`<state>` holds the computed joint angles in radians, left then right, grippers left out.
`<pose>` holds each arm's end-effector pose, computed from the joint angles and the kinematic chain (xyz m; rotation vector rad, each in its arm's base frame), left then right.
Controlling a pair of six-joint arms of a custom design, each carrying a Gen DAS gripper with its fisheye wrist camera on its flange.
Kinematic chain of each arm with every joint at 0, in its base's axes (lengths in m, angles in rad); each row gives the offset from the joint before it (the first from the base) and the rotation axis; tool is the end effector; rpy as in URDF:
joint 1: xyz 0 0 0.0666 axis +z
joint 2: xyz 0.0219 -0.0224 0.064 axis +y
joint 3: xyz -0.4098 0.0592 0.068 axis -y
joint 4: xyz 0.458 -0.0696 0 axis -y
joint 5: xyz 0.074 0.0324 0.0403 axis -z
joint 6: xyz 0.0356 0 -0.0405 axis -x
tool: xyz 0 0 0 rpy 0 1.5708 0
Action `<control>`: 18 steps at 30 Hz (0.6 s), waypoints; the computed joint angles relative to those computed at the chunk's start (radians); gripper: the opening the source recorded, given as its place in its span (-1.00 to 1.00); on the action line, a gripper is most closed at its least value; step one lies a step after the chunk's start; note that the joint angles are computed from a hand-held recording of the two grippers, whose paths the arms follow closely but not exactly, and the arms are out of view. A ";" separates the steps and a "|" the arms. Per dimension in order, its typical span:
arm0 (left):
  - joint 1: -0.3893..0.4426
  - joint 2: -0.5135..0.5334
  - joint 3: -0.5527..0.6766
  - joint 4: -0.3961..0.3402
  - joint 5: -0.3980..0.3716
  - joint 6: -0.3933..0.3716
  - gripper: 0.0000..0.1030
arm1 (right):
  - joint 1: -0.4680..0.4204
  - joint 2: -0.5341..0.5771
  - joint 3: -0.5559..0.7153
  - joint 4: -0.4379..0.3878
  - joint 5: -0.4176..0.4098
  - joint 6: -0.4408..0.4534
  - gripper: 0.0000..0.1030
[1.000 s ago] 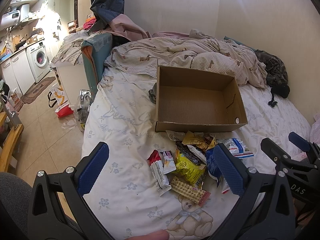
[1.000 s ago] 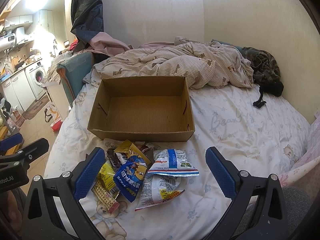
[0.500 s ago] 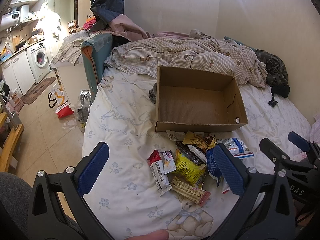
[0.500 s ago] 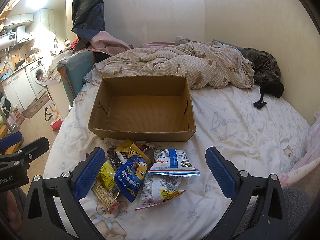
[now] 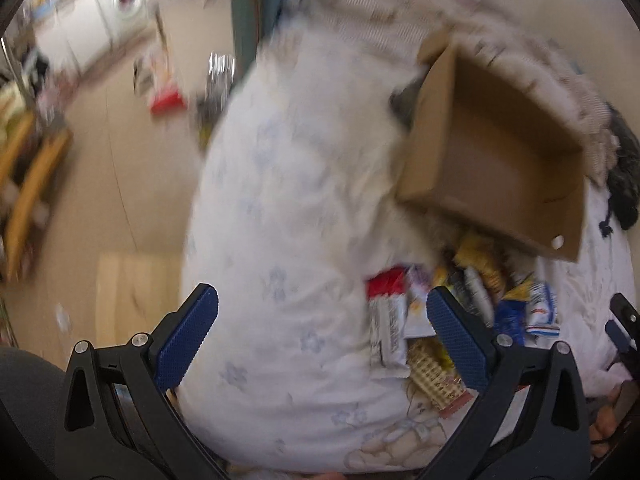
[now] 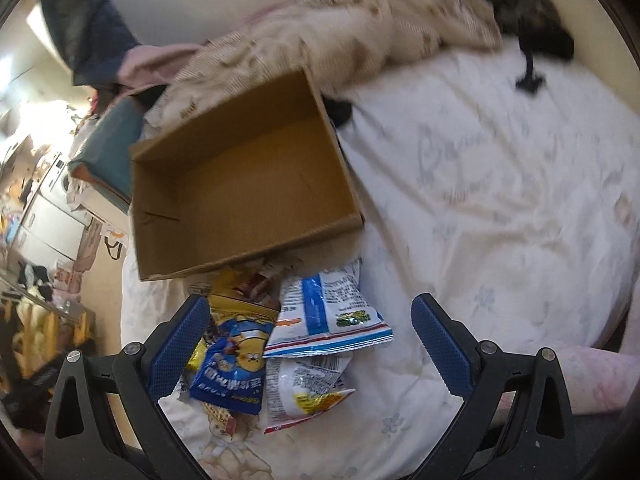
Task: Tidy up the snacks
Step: 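Grasp the red-and-white bar with the left gripper while the right grasps the blue-and-white bag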
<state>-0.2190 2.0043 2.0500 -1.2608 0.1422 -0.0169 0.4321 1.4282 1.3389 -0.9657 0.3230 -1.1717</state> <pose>0.7320 -0.1685 0.3924 0.3640 2.7681 -0.2484 0.4954 0.2156 0.4112 1.0239 2.3381 0.1945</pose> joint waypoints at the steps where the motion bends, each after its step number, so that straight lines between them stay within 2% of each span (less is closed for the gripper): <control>1: 0.000 0.024 0.019 -0.032 0.010 0.009 0.85 | -0.009 0.002 -0.002 0.000 -0.023 -0.011 1.00; 2: -0.001 0.061 0.053 -0.090 0.026 0.013 0.76 | -0.019 0.000 -0.012 0.011 -0.047 -0.022 1.00; 3: -0.004 0.074 0.062 -0.113 0.026 0.014 0.59 | -0.027 0.000 -0.018 0.016 -0.069 -0.036 1.00; 4: -0.009 0.093 0.074 -0.149 0.033 0.011 0.52 | -0.034 0.001 -0.022 0.014 -0.084 -0.047 1.00; 6: -0.016 0.096 0.054 -0.157 0.046 0.007 0.39 | -0.048 -0.003 -0.034 0.012 -0.101 -0.071 0.99; 14: -0.046 0.157 0.099 -0.170 0.073 0.035 0.38 | -0.085 -0.002 -0.060 0.002 -0.157 -0.131 0.99; 16: -0.054 0.172 0.103 -0.184 0.064 0.034 0.21 | -0.086 0.000 -0.063 0.009 -0.164 -0.133 0.99; 18: -0.060 0.182 0.098 -0.198 0.059 0.033 0.14 | -0.086 0.007 -0.059 0.005 -0.165 -0.122 0.99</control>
<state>-0.2786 2.1860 2.1481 -1.4588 0.2017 0.0162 0.3465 1.4347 1.2802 -0.9604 0.1579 -1.2936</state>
